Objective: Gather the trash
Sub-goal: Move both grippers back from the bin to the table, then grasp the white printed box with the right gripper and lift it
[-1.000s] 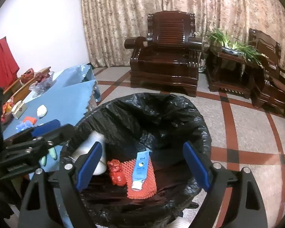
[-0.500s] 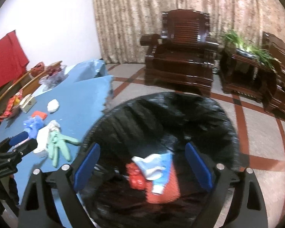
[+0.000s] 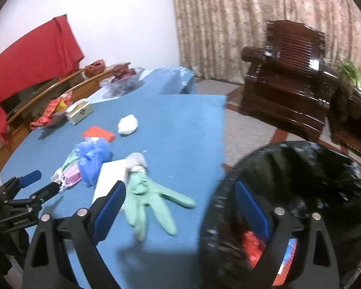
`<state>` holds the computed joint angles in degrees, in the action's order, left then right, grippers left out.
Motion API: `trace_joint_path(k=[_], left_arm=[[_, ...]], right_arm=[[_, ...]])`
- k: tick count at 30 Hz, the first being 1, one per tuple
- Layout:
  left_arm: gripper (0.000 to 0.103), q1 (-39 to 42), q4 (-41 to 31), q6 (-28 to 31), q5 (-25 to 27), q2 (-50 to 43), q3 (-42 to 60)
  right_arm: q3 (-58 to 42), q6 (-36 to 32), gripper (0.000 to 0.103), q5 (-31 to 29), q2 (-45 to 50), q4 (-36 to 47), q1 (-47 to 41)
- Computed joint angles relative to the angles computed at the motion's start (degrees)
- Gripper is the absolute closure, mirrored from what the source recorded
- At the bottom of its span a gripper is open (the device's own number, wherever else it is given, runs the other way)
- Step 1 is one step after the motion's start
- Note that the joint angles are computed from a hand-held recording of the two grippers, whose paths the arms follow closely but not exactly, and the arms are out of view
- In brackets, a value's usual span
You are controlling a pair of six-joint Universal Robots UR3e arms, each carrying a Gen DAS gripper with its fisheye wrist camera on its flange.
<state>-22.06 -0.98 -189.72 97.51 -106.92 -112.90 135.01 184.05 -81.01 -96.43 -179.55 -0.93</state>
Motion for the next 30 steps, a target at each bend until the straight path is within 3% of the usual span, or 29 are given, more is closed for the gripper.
trace_joint_path(k=[9,21,30], left_arm=[[0.017,4.5,2.6,0.7,-2.1,-2.0,-2.4],[0.019,10.4,5.8,2.1,-5.0,-0.8,-9.4],[0.019,12.2,6.3,1.6,-6.0,-0.4,-11.0]], right_arm=[[-14.3,3.6,0.031,-2.9,18.5,-1.6,10.9],[-28.3,4.8,0.037,-4.9,34.3,1.9,19.0],[-36.0,4.1,0.038,-8.8,40.8,6.6,22.0]])
